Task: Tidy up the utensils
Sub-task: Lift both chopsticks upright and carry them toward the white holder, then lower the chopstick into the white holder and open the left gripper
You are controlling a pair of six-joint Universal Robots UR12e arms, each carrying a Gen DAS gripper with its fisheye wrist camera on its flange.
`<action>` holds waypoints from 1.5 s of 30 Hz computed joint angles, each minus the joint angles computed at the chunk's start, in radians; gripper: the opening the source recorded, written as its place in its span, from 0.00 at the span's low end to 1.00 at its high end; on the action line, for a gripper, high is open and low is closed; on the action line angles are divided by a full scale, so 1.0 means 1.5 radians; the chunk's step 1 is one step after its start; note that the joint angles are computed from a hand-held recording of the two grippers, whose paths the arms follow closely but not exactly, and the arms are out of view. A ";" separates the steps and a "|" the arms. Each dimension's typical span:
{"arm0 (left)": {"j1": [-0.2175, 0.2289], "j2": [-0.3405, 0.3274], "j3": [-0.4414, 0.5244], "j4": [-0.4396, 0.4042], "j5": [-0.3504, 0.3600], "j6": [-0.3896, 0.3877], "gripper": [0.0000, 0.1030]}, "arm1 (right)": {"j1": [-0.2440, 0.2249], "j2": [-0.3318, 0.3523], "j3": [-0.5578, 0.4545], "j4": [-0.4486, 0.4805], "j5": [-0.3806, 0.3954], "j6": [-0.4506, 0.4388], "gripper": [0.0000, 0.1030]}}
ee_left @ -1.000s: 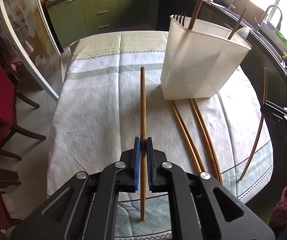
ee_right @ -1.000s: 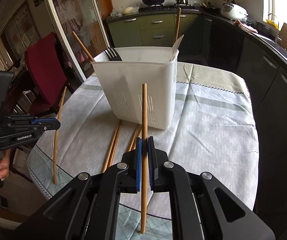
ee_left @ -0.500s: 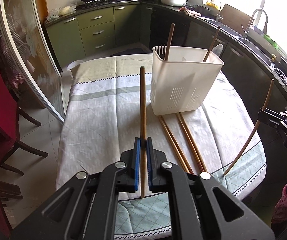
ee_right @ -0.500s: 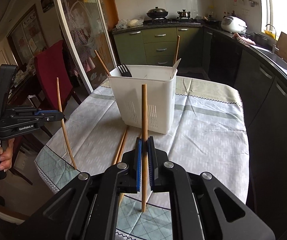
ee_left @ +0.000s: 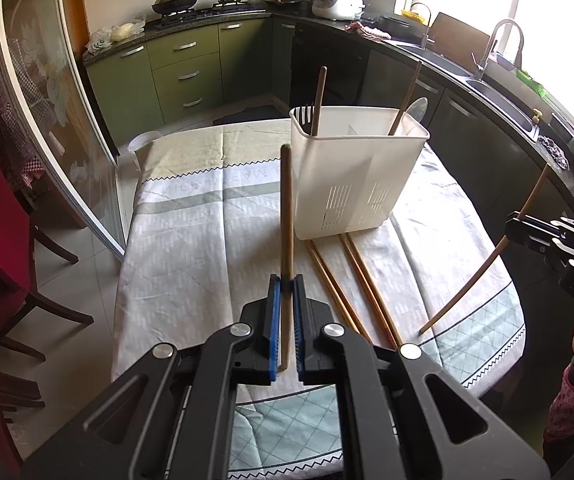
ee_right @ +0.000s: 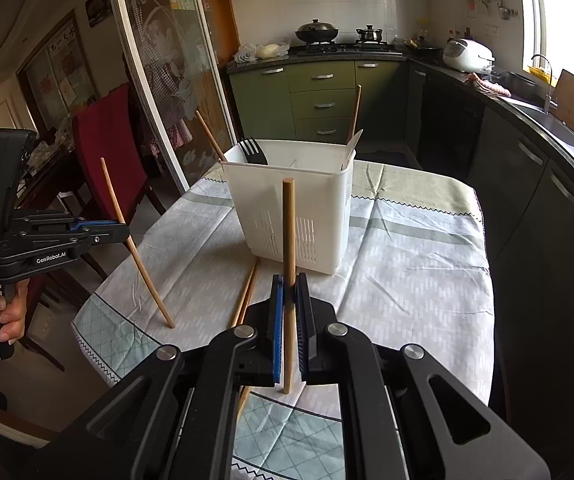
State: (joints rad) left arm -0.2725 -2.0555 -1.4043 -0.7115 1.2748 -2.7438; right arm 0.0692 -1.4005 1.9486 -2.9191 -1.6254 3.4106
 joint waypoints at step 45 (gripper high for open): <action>-0.058 -0.106 0.208 0.051 -0.017 -0.049 0.06 | -0.015 -0.039 -0.027 -0.060 -0.020 -0.015 0.07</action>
